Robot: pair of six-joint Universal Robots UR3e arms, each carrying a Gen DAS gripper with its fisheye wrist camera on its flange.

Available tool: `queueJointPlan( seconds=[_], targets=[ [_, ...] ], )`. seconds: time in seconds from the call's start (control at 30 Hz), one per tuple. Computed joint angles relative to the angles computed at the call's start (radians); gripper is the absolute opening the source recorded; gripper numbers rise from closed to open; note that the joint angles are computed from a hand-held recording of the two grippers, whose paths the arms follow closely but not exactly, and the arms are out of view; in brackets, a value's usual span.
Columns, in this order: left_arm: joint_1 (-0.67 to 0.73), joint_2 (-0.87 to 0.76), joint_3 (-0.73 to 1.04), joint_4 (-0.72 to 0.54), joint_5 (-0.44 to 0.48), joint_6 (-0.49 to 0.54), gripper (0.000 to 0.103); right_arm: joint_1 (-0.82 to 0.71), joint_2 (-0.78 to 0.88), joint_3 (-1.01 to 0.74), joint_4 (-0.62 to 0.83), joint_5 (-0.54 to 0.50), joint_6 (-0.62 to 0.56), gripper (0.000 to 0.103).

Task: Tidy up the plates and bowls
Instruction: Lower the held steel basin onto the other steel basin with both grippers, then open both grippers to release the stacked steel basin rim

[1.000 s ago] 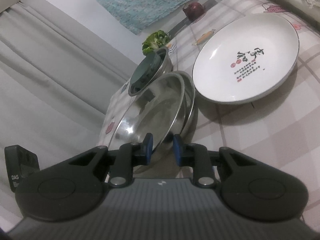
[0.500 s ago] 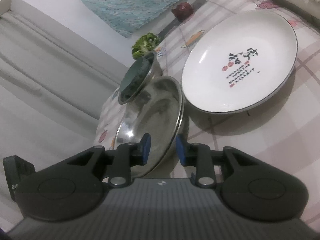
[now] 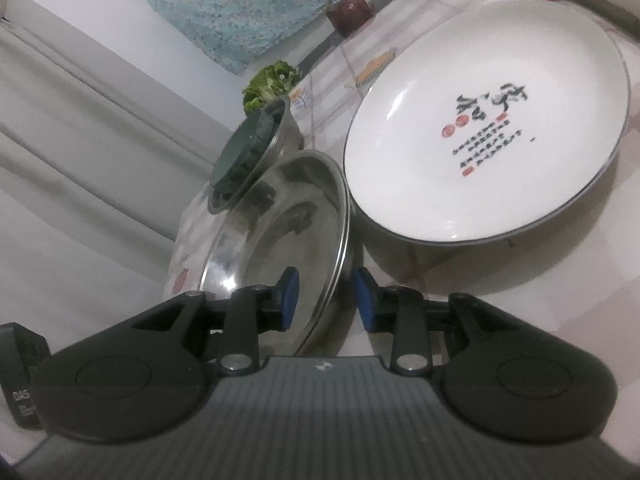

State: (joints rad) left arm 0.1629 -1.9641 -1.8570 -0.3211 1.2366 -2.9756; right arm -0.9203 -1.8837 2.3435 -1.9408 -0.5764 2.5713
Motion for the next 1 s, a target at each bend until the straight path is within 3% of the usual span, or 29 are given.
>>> queueJointPlan(
  seconds=[0.07, 0.33, 1.0],
  targets=[
    [-0.003, 0.006, -0.013, 0.017, 0.010, 0.006, 0.025, 0.021, 0.009, 0.007, -0.053, -0.014, 0.024, 0.021],
    [0.003, 0.045, -0.068, 0.044, 0.027, 0.017, 0.025, 0.061, -0.008, -0.006, -0.090, -0.056, 0.006, 0.020],
    [0.098, 0.213, -0.262, 0.051, 0.002, 0.080, 0.027, 0.136, -0.082, -0.010, -0.002, -0.089, -0.011, 0.022]
  ],
)
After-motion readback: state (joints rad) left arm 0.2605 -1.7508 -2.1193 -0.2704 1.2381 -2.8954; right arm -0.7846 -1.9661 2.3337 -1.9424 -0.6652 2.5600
